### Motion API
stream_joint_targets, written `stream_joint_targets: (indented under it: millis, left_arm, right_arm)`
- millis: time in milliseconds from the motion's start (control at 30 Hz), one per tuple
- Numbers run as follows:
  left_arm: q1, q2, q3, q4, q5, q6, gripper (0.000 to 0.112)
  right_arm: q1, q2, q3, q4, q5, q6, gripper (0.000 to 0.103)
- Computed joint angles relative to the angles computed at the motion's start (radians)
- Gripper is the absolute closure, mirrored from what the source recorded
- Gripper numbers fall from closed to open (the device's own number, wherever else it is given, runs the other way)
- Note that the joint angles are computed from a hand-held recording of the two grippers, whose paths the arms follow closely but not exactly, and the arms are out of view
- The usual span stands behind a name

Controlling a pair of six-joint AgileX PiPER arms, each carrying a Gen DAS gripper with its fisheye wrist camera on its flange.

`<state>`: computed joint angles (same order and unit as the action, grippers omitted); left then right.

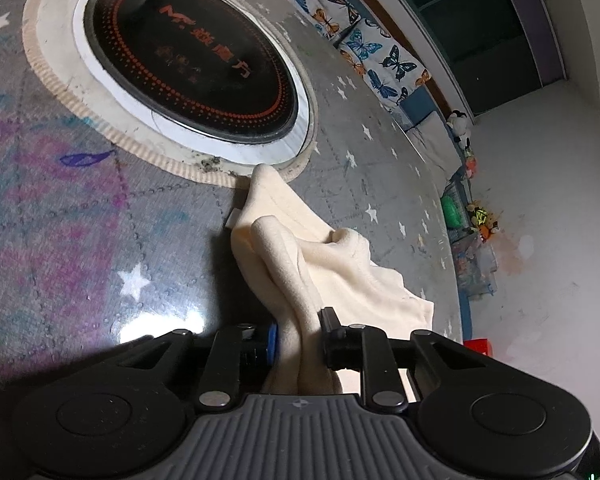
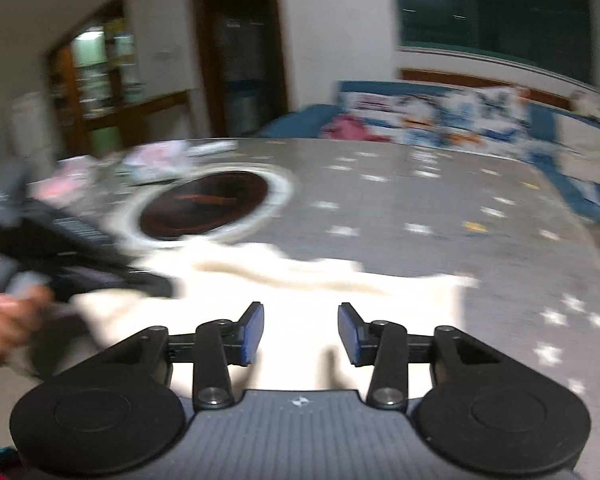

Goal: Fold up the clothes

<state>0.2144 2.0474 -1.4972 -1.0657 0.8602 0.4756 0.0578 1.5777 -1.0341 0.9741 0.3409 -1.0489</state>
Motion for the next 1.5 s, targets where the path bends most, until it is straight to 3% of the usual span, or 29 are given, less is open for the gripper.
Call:
stream_joint_targets:
  millis: [133,267,600,933,1100,1400,1500]
  left_arm:
    - [-0.005,-0.004,-0.001,0.01,-0.009,0.007,0.09]
    - [-0.013,-0.007,-0.004,0.028,-0.021,0.011,0.09]
    - [-0.041,-0.012,-0.026,0.094,-0.054,0.006,0.089]
    - [-0.067,-0.01,-0.057,0.166,-0.077,-0.007,0.089]
    - [-0.083,-0.015,-0.064,0.201,-0.094,0.004,0.091]
    - [-0.152,-0.021,-0.179,0.239,-0.086,0.029,0.095]
    - [-0.199,-0.003,-0.244,0.249,-0.083,0.034,0.095]
  right_arm:
    - [-0.042,0.066,-0.045,-0.116,-0.047,0.151,0.06]
    - [-0.074,0.136,-0.101,-0.185,-0.043,0.261,0.057]
    - [-0.109,0.181,-0.114,-0.021,0.012,0.16,0.057]
    - [-0.117,0.177,-0.101,0.035,0.002,0.113,0.056]
    - [-0.128,0.179,-0.107,0.097,0.052,0.062,0.086]
    - [-0.13,0.07,-0.038,0.294,-0.015,-0.156,0.092]
    - [-0.153,0.043,-0.046,0.275,-0.038,-0.152,0.092]
